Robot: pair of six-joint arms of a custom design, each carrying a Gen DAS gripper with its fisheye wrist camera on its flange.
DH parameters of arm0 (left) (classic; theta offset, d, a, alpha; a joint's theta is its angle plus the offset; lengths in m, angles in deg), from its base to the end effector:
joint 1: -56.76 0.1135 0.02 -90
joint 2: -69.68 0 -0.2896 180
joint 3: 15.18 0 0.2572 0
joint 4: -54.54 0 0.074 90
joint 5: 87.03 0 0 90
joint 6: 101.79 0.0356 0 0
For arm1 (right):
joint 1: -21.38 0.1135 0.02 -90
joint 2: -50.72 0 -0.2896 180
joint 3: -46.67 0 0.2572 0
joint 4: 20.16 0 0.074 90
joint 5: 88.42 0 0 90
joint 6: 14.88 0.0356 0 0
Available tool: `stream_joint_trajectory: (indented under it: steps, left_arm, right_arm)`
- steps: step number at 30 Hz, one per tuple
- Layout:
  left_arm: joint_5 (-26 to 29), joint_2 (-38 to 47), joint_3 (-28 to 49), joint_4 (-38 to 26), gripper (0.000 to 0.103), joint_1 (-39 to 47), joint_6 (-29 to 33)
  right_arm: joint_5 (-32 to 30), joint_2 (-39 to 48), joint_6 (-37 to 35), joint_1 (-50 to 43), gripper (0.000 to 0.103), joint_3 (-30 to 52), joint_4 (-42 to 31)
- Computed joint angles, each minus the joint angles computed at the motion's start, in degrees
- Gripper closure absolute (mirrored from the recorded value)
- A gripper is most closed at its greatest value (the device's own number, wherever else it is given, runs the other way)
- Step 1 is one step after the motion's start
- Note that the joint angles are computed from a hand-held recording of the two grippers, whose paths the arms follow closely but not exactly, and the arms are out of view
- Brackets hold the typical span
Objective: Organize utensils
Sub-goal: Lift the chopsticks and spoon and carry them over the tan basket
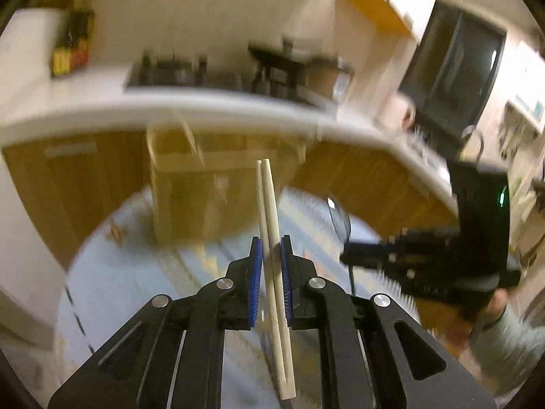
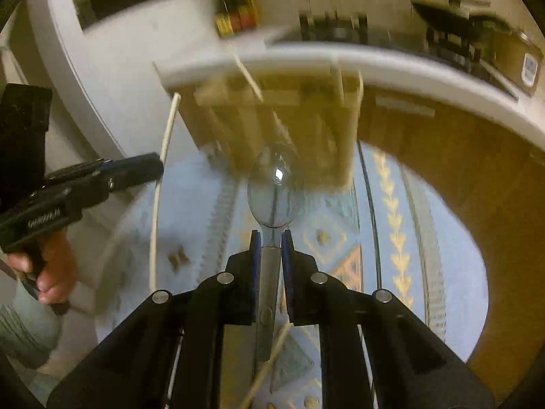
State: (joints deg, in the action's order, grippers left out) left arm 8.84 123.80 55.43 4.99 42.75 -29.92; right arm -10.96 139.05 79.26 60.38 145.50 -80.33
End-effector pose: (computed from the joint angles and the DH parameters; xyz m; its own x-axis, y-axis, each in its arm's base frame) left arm 0.1821 -0.0492 0.3615 -0.6038 -0.1684 -0.7791 0.1432 0.9386 -0.3138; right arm 0.2554 0.2167 0.3669 -0.6431 -0.4301 -0.6336 -0.6789 0.7031 0.2118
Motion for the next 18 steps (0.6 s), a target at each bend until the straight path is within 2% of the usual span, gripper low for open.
stream_joint_trajectory:
  steps: [4, 6, 8, 10, 15, 16, 18]
  left_arm:
    - [-3.6, 0.0, 4.9, 3.9, 0.094, 2.0, 1.3]
    - [-9.4, 0.1, 6.6, 6.5, 0.094, -0.1, 1.7]
    - [-12.9, -0.2, 8.3, 8.8, 0.094, -1.6, 1.9]
    - [-17.4, 0.1, 8.0, 13.1, 0.094, -3.3, 2.6]
    - [-23.8, 4.1, 7.6, 26.4, 0.094, -5.0, 4.9]
    - [-23.9, 4.3, 8.2, 27.0, 0.094, -4.8, 5.0]
    - [-25.1, 6.4, 7.2, 32.1, 0.094, -4.7, 5.2]
  right_arm:
    - [-1.5, -0.1, 2.2, -0.3, 0.093, 5.1, 2.3]
    - [-1.8, 0.6, 2.9, -0.7, 0.093, 8.2, 2.8]
    - [-1.0, 1.8, 3.8, -0.9, 0.093, 11.5, 5.0]
    - [0.8, 2.7, 4.2, -1.2, 0.093, 13.7, 7.5]
    - [7.6, 5.9, 4.9, -0.3, 0.093, 17.9, 16.3]
    - [9.7, 6.2, 4.0, 0.1, 0.093, 17.3, 19.7]
    - [13.0, 7.8, 2.7, 0.2, 0.093, 17.8, 23.3]
